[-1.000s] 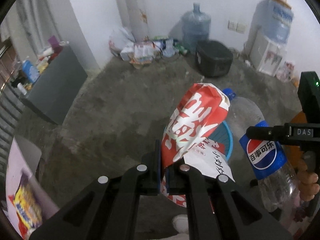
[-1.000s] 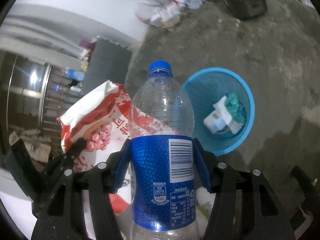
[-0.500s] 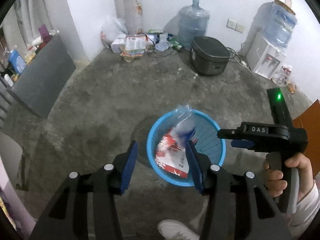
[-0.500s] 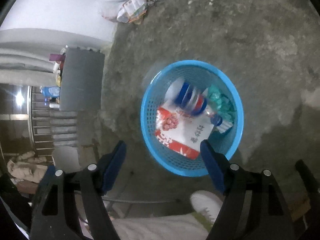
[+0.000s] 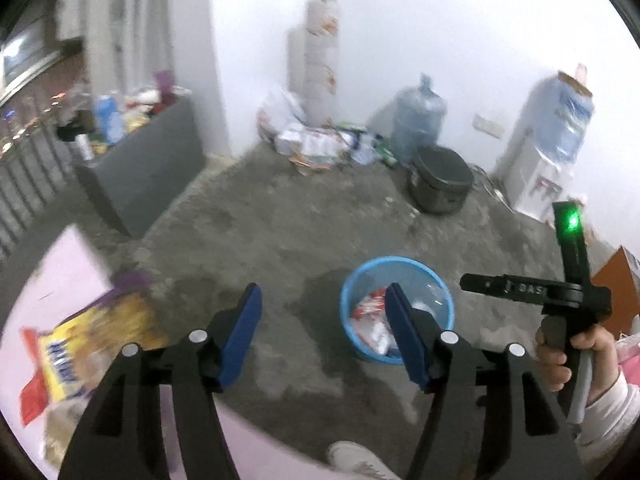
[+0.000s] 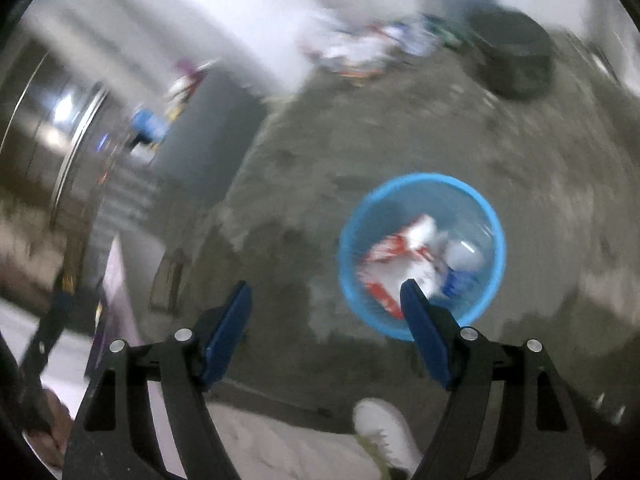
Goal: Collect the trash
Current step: 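Return both grippers to the table toward the red packet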
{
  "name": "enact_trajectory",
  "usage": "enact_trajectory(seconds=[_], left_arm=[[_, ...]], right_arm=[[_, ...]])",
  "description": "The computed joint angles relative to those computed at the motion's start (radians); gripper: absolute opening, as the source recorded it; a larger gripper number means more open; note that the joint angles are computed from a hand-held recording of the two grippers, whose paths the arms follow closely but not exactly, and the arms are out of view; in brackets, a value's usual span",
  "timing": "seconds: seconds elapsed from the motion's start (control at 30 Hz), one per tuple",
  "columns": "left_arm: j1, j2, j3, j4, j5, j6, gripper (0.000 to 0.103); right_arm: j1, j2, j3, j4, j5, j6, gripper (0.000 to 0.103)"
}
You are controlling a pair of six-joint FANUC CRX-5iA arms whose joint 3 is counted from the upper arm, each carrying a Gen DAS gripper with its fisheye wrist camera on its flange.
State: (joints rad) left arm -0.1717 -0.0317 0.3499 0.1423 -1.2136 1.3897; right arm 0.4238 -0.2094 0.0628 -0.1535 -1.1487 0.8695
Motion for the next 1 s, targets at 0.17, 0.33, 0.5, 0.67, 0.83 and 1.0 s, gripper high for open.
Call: enact_trajectory(seconds=[0.17,0.33,0.5,0.67,0.83,1.0], left_arm=[[0.162,-0.195,-0.134,0.039,0.023,-0.004,0.066],[0.359,-0.381,-0.244,0.057,0.022,0.010,0.067],[0.578,-0.511,-0.345,0.131,0.012,-0.041,0.067],[0.763,-0.547,-0.430,0.242,-0.058,-0.056,0.067],[0.869,-0.537,-0.482,0.314,-0.058,-0.039,0.067],[0.883,-0.412,-0.425,0.273,0.004,-0.064,0.064]], right_arm=[[0.067,0.033,0.089,-0.076,0.011,0.173,0.073],[0.103,0.104,0.209,-0.190,-0.029,0.357,0.073],[0.131,0.199,0.327,-0.255,-0.050,0.453,0.073],[0.143,0.313,0.444,-0.300,-0.052,0.461,0.073],[0.153,0.400,0.529,-0.311,-0.113,0.396,0.073],[0.141,0.434,0.569,-0.380,-0.165,0.370,0.073]])
